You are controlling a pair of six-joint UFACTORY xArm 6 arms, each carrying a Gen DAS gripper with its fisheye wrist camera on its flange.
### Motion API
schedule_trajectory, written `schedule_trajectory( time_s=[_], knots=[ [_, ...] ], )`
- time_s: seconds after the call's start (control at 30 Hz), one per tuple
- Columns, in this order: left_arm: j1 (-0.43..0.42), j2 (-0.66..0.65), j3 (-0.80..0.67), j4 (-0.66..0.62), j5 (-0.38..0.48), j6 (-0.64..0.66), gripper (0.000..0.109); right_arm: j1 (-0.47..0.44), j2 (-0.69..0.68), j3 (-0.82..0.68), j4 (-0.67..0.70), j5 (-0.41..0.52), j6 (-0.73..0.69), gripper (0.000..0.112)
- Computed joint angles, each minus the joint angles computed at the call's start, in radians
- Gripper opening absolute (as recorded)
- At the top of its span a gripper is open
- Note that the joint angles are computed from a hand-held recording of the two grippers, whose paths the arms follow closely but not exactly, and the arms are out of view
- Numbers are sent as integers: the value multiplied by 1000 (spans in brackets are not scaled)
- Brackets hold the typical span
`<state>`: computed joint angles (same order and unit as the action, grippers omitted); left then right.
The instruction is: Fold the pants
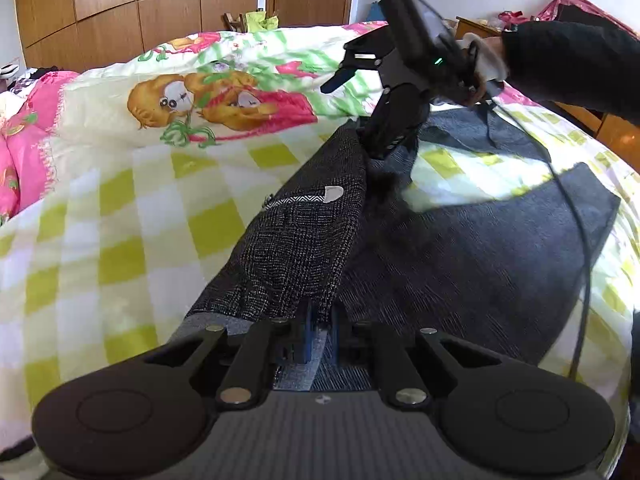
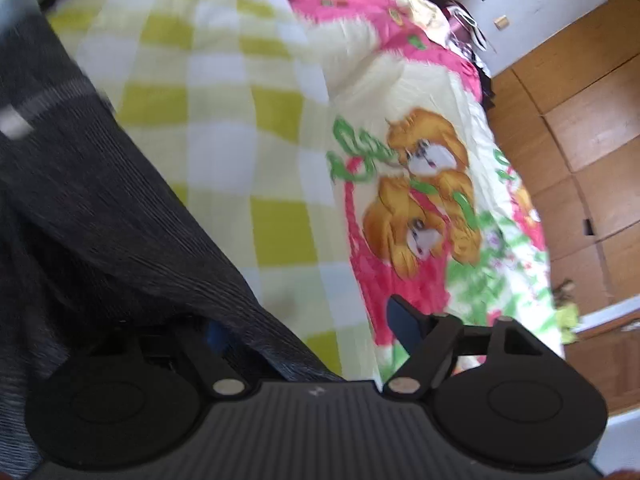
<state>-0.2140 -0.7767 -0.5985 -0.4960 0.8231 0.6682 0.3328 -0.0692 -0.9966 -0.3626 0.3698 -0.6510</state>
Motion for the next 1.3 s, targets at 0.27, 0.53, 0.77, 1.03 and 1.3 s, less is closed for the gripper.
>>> schedule_trajectory(
  time_s=[0.27,0.53,0.77,1.03,1.3],
  knots=[
    [-10,-41,73,135,-163,-37,23,3,-328,141,90,107,177,5],
    [55,-273,221,231,-208,-68,23,270,-833,369,111,524,402,4],
    [-17,-502,489,568,-211,-325,23,505,-870,610,-58,565,773,5],
    [72,-704,559,588,-186,-369,23,514,-873,563,-48,607,790,6],
    [-34,-878,688,758,-240,-220,44,473,-926,521,49,655,833,5]
  ],
)
